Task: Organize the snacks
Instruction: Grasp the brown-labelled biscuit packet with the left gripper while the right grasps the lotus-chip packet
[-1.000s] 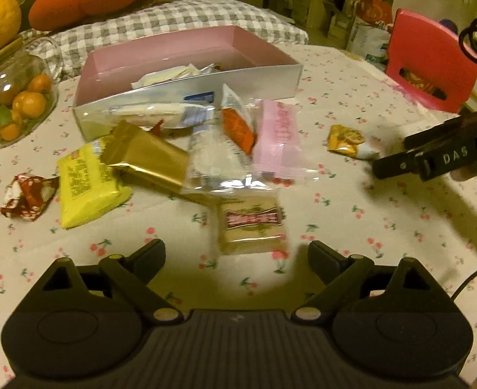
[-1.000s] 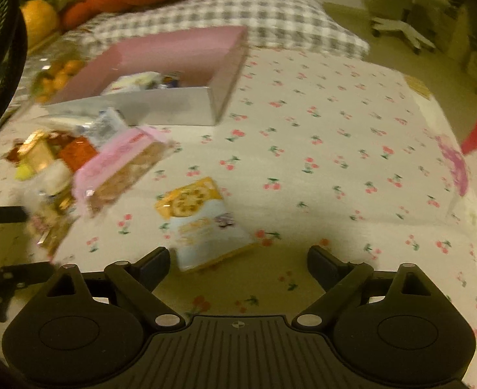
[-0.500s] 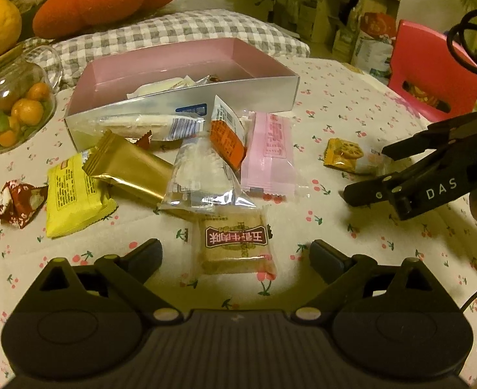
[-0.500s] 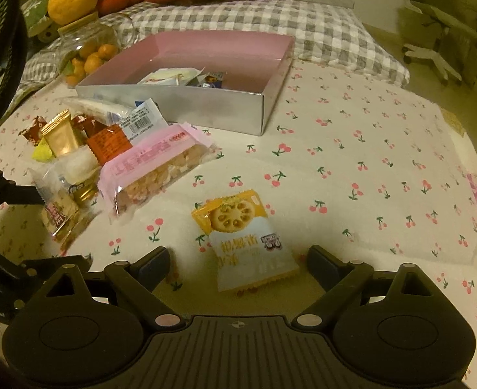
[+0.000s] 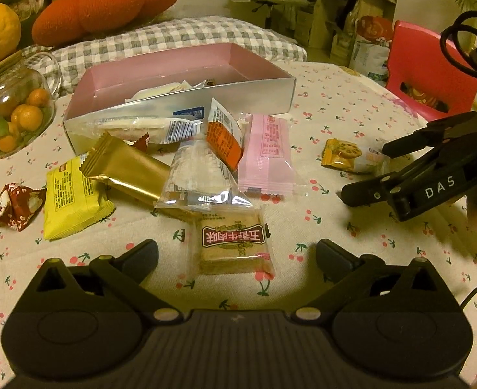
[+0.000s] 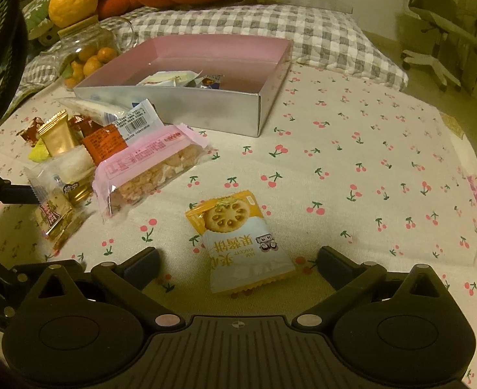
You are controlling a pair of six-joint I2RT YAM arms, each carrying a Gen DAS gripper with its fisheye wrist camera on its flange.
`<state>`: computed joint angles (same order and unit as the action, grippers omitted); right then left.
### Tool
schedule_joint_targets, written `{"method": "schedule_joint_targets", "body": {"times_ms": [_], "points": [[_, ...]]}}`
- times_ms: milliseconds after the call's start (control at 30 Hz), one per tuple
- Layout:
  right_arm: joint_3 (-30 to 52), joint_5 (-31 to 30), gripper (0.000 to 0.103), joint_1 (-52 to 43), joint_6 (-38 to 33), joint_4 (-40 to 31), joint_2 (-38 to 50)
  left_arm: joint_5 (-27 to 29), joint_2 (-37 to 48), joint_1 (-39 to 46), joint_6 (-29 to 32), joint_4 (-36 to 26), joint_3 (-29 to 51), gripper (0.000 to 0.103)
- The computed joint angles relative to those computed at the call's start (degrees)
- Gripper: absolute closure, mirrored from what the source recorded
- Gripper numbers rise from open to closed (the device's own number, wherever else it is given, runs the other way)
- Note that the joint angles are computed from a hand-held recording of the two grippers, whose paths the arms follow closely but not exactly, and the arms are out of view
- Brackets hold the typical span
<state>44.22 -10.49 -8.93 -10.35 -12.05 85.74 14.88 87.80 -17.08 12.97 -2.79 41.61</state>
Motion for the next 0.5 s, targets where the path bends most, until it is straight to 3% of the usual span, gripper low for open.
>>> {"method": "schedule_joint_targets", "body": {"times_ms": [100, 333, 500], "points": [[0.25, -0.13, 0.0, -0.09, -0.39, -0.47, -0.02, 0.8, -0.1, 0.38, 0.44, -1.12, 0.53, 0.002], [0.25, -0.89, 0.006, -0.08, -1.22, -0.47, -0.33, 1.54, -0.85, 0.73, 0.9, -1.7, 0.71, 0.03], [0.16, -1.67, 0.028, 0.57, -1.68, -1.04, -1.44, 1.19, -0.99, 1.22, 0.32, -3.21, 1.81, 0.051]]}}
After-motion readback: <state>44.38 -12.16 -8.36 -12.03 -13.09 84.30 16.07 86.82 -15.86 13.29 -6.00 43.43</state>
